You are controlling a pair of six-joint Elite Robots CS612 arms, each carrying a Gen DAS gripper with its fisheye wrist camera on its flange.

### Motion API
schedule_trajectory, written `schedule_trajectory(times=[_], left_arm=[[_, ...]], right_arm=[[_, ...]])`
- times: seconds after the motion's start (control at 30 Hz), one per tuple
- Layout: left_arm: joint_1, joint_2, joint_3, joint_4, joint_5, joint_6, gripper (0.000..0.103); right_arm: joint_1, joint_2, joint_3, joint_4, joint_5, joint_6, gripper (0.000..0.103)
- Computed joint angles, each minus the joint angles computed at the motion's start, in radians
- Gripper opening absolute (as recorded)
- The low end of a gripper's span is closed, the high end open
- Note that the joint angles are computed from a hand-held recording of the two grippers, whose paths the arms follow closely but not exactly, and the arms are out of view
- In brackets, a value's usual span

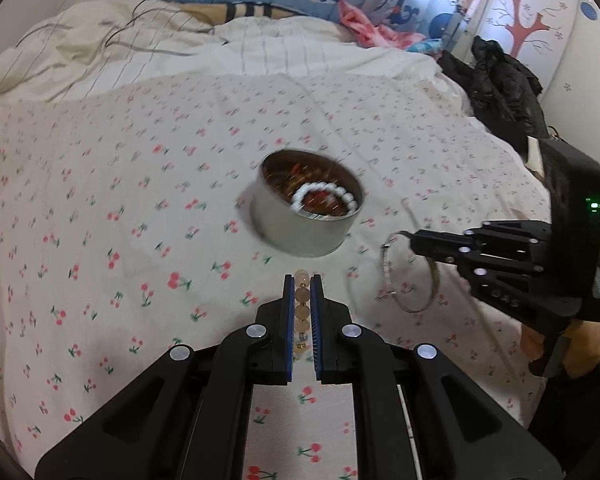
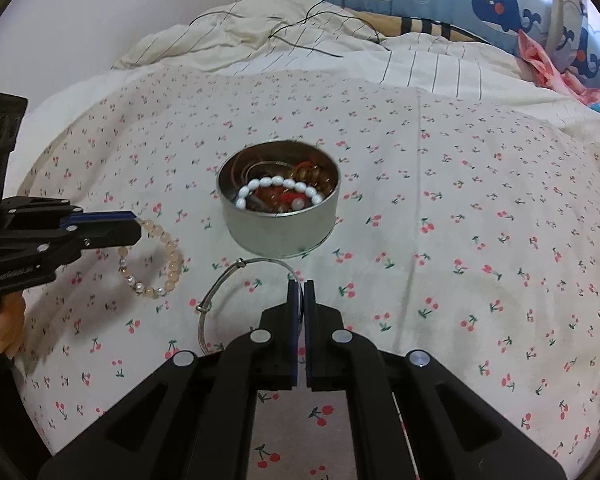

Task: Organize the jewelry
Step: 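Lift the pearl bracelet toward the tin with the left gripper while the right lifts the bangle, then release the pearl bracelet into the tin with the left gripper while the right releases the bangle inside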

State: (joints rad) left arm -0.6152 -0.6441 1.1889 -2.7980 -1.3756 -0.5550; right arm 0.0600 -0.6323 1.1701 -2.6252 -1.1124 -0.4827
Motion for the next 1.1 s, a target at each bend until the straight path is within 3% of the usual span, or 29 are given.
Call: schedule_trajectory(times=[0.23,0.57,0.8,0.97,1.1], left_arm=[[0.000,0.009,-0.073,-0.022,0.001,0.050,0.007],[0.014,0.096,-0.278,0.066,-0.006,0.112,0.007],[0.036,0.159,-0.365,0.114,-0.086,0.065,0.007],[0.035,0.192,-0.415,0.297,0.037,0.015,0.007],[0.047,0.172,-0.378,0.284,0.026,-0.035,0.010]], right_arm=[[-0.012,0.002,-0.009,-0.020,0.017,0.049,0.003],[-0.020,0.008,-0.018,-0.012,0.036,0.078,0.003],[-0.021,0.010,-0.019,-0.005,0.044,0.086,0.003],[-0.022,0.014,-0.023,-0.025,0.042,0.110,0.003],[-0.024,0.031,-0.059,-0.050,0.089,0.165,0.003]])
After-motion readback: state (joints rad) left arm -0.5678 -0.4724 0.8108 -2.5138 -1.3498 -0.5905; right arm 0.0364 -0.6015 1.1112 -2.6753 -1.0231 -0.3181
